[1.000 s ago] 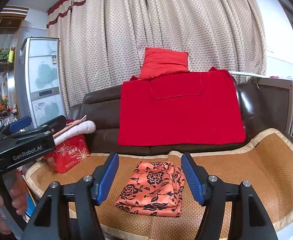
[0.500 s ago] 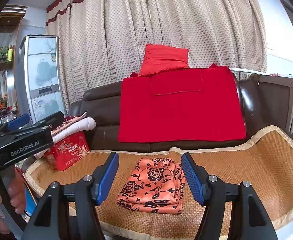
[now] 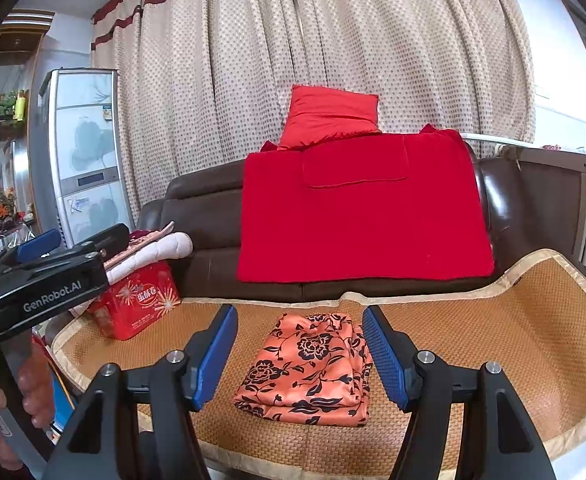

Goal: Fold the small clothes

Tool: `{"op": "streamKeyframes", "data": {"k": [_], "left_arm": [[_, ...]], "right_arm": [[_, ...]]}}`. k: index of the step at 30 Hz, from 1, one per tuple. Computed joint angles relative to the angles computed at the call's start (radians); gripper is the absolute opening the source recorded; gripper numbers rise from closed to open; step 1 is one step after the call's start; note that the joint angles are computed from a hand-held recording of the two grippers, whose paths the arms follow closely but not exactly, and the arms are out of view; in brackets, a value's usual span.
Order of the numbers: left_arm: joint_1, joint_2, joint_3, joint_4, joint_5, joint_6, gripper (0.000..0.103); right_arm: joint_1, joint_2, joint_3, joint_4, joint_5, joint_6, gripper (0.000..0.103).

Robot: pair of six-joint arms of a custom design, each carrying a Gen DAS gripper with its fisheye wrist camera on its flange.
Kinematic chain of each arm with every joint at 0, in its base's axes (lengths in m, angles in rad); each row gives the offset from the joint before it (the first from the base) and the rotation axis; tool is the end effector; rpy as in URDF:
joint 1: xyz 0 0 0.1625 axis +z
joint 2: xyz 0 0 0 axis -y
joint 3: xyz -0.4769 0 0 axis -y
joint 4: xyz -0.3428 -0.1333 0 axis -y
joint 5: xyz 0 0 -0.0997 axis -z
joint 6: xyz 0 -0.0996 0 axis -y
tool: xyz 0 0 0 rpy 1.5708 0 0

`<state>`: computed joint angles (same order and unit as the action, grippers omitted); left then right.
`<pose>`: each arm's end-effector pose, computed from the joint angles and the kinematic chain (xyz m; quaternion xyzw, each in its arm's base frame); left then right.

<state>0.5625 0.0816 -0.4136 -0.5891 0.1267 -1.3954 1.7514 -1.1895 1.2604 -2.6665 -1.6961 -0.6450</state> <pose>-0.6260 -0.6691 0.1851 0.1146 0.6607 -0.5873 0.4532 0.2367 -0.6233 0.6148 0.3209 -0.8091 0.4636 0.1657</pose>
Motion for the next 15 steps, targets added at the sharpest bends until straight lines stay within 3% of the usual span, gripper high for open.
{"op": "streamKeyframes", "data": {"k": [10,13,15], "left_arm": [[0.009,0.021,-0.05,-0.004,-0.017,0.019,0.103],[0.013,0.004,-0.031,0.04,-0.021,-0.038,0.103],[0.015,0.016,-0.059,0.013,-0.022,0.0,0.103]], "right_arm": [[0.008,0.013,-0.009,-0.014,-0.043,0.028,0.068],[0.021,0.021,-0.005,-0.056,-0.078,0.034,0.068],[0.032,0.029,-0.008,-0.088,-0.105,0.043,0.068]]}}
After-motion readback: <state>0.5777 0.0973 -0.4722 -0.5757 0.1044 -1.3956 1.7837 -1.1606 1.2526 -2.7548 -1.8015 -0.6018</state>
